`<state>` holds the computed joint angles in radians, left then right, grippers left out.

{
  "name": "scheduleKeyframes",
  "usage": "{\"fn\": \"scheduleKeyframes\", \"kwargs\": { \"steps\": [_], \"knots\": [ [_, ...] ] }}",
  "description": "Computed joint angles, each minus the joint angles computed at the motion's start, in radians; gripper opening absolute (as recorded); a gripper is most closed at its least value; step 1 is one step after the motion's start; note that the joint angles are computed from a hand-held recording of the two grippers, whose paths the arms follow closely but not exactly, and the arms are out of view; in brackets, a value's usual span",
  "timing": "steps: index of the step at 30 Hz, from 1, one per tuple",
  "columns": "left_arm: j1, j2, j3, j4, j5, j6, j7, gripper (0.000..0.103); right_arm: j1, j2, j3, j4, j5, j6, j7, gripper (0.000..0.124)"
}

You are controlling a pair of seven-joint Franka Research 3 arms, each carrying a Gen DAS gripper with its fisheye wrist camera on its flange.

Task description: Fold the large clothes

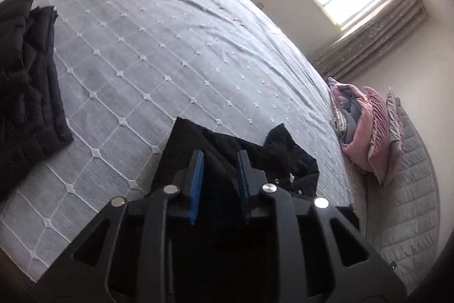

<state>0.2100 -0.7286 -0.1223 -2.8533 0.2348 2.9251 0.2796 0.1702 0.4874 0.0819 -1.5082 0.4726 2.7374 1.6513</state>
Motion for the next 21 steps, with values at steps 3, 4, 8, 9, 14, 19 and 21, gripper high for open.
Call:
{"fn": "scheduleKeyframes", "kwargs": {
  "steps": [3,4,8,9,14,19,21],
  "knots": [
    [0.023,0.040,0.007,-0.026,0.007,0.039,0.006,0.038,0.083,0.022,-0.148,-0.019,-0.137,0.048,0.265,0.035],
    [0.036,0.046,0.008,-0.034,0.009,0.047,0.005,0.041,0.057,0.026,-0.128,-0.029,-0.122,0.078,0.262,0.044],
    [-0.023,0.124,0.085,-0.016,-0.019,0.088,0.085,0.067,-0.042,0.050,0.002,-0.012,-0.067,0.088,0.090,0.048],
    [-0.067,0.160,0.122,0.003,-0.041,0.071,0.120,0.067,-0.045,0.068,0.021,0.015,-0.066,0.077,0.044,0.048],
    [-0.073,0.287,0.076,0.070,-0.063,0.047,0.182,0.067,-0.006,0.167,0.067,0.171,-0.128,-0.048,-0.171,0.049],
    [-0.049,0.333,0.030,0.101,-0.009,0.096,0.198,0.067,0.097,0.248,-0.035,0.275,-0.233,-0.095,-0.192,0.049],
    [-0.059,0.361,0.045,0.120,-0.013,0.094,0.218,0.067,0.087,0.276,-0.029,0.308,-0.232,-0.118,-0.207,0.049]
  ]
}}
